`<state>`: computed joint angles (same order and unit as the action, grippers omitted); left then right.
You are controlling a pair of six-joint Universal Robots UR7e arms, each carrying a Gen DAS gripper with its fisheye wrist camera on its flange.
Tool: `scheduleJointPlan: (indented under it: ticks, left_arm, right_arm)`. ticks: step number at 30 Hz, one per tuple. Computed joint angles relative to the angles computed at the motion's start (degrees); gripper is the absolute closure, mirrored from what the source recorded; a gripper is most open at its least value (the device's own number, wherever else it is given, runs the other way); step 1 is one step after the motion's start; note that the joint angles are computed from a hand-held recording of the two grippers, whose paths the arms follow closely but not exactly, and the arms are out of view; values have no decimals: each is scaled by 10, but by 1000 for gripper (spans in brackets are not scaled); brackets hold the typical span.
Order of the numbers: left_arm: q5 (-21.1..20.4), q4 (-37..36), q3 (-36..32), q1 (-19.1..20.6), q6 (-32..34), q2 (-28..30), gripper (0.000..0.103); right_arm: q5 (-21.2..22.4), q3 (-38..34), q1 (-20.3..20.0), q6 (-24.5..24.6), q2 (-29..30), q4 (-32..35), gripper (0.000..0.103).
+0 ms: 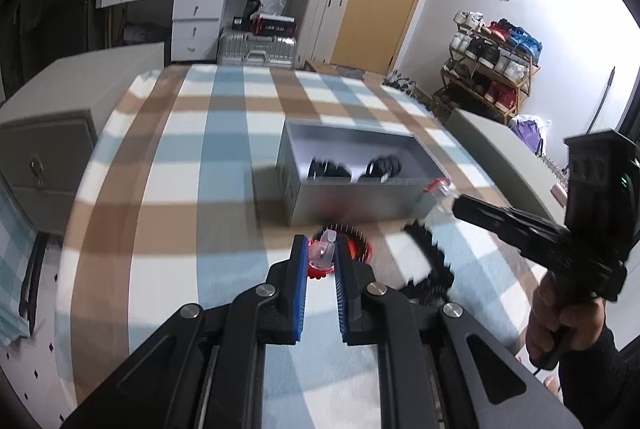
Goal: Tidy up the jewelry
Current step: 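Carry the red-capped clear bottle with the right gripper into the silver box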
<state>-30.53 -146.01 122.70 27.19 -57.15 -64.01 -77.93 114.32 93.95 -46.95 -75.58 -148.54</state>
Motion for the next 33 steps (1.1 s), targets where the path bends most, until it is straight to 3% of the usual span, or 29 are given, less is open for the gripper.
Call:
scheduleJointPlan:
  ticks: [13,23,33]
  left_arm:
    - [-4,-128,-79,54,166,59,95]
    - [-41,-157,-129,92,227,90,95]
    - [-89,-127,-168,124,253,113,95]
  right_arm:
    - [57,-71,15,15,40,18,99]
    - [48,-124,22,22,93,24,99]
    - [15,-168,22,31,145,33,99]
